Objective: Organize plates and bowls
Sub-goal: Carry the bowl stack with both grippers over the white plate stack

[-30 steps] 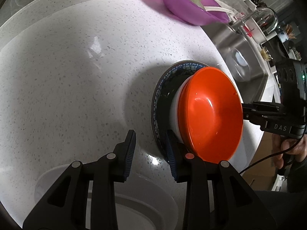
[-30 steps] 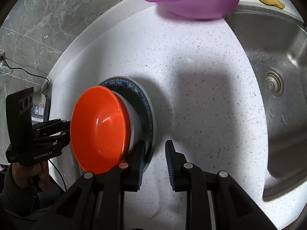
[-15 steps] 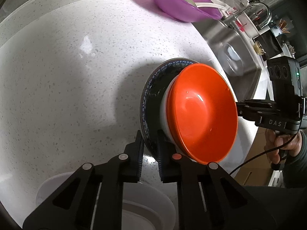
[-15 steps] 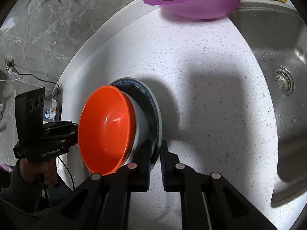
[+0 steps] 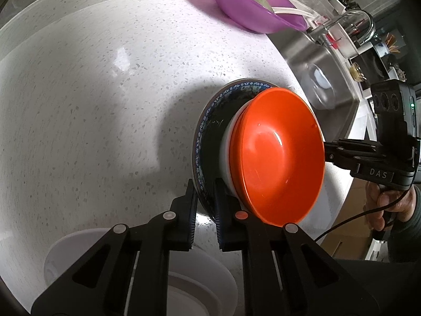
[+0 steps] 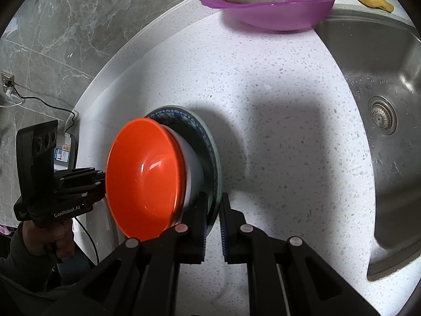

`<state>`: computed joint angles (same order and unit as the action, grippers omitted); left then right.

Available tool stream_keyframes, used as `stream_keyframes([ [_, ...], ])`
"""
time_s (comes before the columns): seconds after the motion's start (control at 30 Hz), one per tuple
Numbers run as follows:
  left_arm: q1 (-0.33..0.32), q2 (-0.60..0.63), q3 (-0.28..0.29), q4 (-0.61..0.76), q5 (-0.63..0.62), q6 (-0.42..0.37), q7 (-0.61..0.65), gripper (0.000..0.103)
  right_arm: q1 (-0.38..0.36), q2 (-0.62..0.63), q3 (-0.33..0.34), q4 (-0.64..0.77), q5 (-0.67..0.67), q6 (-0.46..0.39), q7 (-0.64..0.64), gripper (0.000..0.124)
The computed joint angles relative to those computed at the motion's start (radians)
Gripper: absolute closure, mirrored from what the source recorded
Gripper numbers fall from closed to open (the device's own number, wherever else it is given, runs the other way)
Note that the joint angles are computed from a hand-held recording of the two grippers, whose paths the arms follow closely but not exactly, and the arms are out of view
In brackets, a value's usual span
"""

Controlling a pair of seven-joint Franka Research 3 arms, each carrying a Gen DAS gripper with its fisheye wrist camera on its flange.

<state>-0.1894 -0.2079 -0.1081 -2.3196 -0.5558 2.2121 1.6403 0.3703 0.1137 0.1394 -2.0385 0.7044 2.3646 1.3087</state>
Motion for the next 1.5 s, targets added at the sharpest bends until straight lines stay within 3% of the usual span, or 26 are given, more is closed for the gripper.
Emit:
stream_keyframes([
  [0.37,0.010,-0.065,0.016,-0.007,0.028,-0.043,-0.048,0.094,0.008,-0.011,0.002,0.027,-0.022,-0.024,0.022,0.113],
  [0.67,0.018,-0.187,0.048,-0.053,0.077,-0.082,-0.111,0.094,0.028,-0.026,0.013,0.055,-0.020,-0.061,0.030,0.113],
  [1.07,0.067,-0.426,0.147,-0.203,0.143,-0.153,-0.139,0.095,0.105,-0.012,0.054,0.114,-0.044,-0.070,0.062,0.113],
  [1.5,0.188,-0.728,0.262,-0.375,0.262,-0.336,-0.111,0.095,0.199,0.062,0.099,0.198,-0.097,-0.082,0.135,0.113],
])
